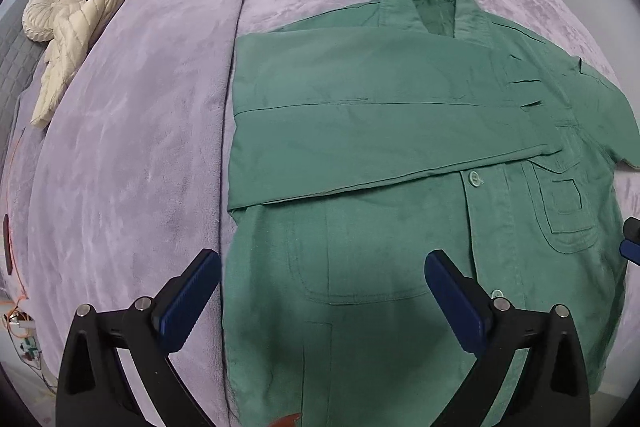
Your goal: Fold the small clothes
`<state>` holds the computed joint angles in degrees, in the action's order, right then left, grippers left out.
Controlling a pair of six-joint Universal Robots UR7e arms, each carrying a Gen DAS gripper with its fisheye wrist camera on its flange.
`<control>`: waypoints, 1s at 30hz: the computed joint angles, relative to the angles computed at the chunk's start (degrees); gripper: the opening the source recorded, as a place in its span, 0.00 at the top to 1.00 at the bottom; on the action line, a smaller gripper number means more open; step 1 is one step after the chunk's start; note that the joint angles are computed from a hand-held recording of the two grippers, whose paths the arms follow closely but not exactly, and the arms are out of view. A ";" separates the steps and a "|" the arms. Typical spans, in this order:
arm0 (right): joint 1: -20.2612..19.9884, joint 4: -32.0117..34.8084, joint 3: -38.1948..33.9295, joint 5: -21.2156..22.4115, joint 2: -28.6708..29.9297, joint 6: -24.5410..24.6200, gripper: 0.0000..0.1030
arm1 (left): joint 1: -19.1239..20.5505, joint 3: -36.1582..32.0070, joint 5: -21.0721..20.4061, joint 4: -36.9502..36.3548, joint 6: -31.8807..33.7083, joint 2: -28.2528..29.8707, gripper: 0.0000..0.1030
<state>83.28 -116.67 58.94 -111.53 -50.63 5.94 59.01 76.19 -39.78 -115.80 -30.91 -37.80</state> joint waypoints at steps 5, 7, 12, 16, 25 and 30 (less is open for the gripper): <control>-0.37 -1.39 1.54 0.70 -1.50 -0.64 0.20 | -0.30 -4.28 -1.50 4.76 -4.00 2.06 0.01; -0.48 -3.12 2.27 0.93 -2.20 -0.97 0.18 | -0.41 -5.97 -1.44 5.76 -4.51 3.13 0.01; -1.70 -4.97 2.68 2.44 -3.63 -1.18 0.15 | -1.97 -10.14 -1.46 9.28 -4.11 6.31 0.01; -3.89 -3.60 1.96 6.70 -4.51 0.18 0.15 | -3.07 -14.21 -3.40 11.08 -2.88 9.53 0.01; -9.04 -1.67 -2.25 10.76 -5.20 4.45 0.14 | -4.80 -24.98 -7.49 14.94 -0.38 18.19 0.01; -12.99 -3.93 -6.50 13.73 -4.51 8.67 0.14 | -5.40 -31.42 -8.27 17.20 0.29 23.16 0.01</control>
<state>70.29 -120.60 52.44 -97.80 -55.14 14.61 53.61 44.77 -48.05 -98.60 -30.61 -14.63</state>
